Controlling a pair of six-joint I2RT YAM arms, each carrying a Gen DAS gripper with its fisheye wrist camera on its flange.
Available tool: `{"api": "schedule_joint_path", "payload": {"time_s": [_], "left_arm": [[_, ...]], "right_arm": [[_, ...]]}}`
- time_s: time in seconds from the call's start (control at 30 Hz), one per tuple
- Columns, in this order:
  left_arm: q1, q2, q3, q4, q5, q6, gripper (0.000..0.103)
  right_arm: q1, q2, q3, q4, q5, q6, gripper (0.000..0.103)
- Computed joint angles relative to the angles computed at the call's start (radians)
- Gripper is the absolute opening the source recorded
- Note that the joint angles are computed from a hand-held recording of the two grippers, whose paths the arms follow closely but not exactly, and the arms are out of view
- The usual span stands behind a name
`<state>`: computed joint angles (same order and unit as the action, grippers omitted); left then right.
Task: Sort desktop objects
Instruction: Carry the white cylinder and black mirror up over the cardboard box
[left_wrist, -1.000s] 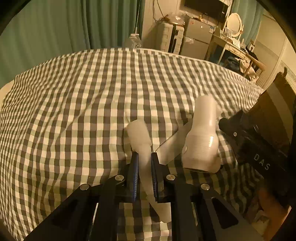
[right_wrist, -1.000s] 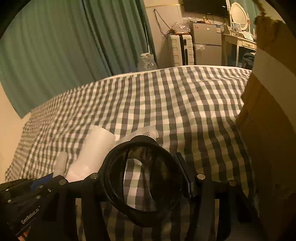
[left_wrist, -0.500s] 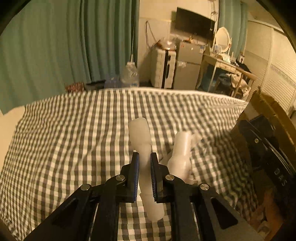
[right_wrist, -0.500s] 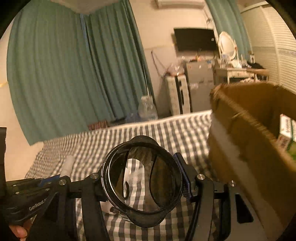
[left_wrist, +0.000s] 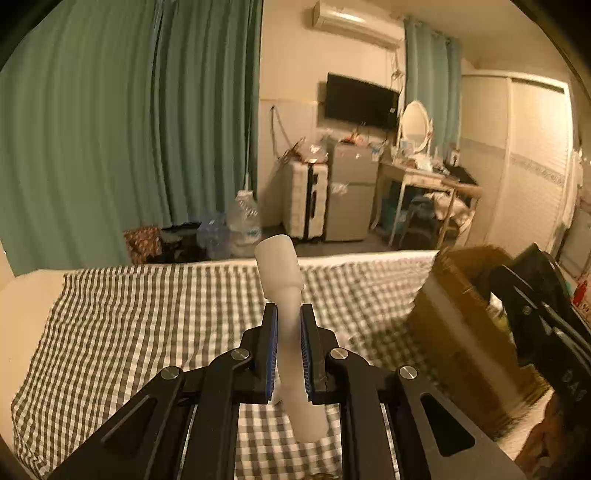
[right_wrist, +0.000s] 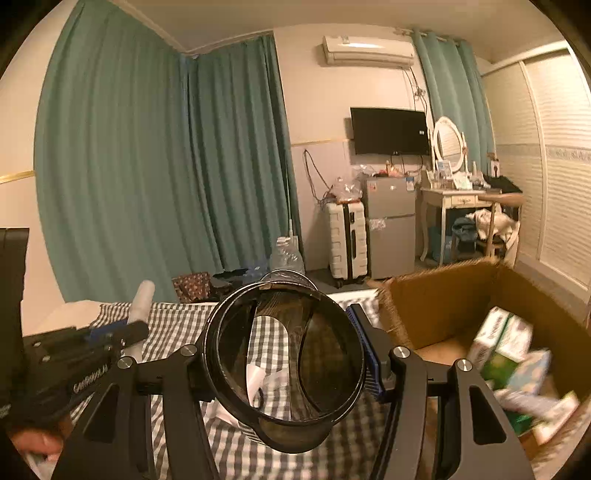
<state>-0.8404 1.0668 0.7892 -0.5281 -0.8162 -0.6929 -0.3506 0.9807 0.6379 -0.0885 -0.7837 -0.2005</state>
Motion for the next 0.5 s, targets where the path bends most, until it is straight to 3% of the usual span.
{"api": "schedule_joint_path", "payload": {"time_s": [0.23, 0.5], "left_arm": [[-0.237, 0.037, 0.195, -0.206, -0.201, -0.099, 0.011], [-0.415, 0.278, 0.504, -0.386, -0.302, -0.250, 0.011]], "right_arm": [[-0.375, 0.060, 0.336, -0.500, -0.324, -0.304, 0.057], [-0.652, 0.313, 0.755, -0.990, -0.516, -0.698, 0.057]]}}
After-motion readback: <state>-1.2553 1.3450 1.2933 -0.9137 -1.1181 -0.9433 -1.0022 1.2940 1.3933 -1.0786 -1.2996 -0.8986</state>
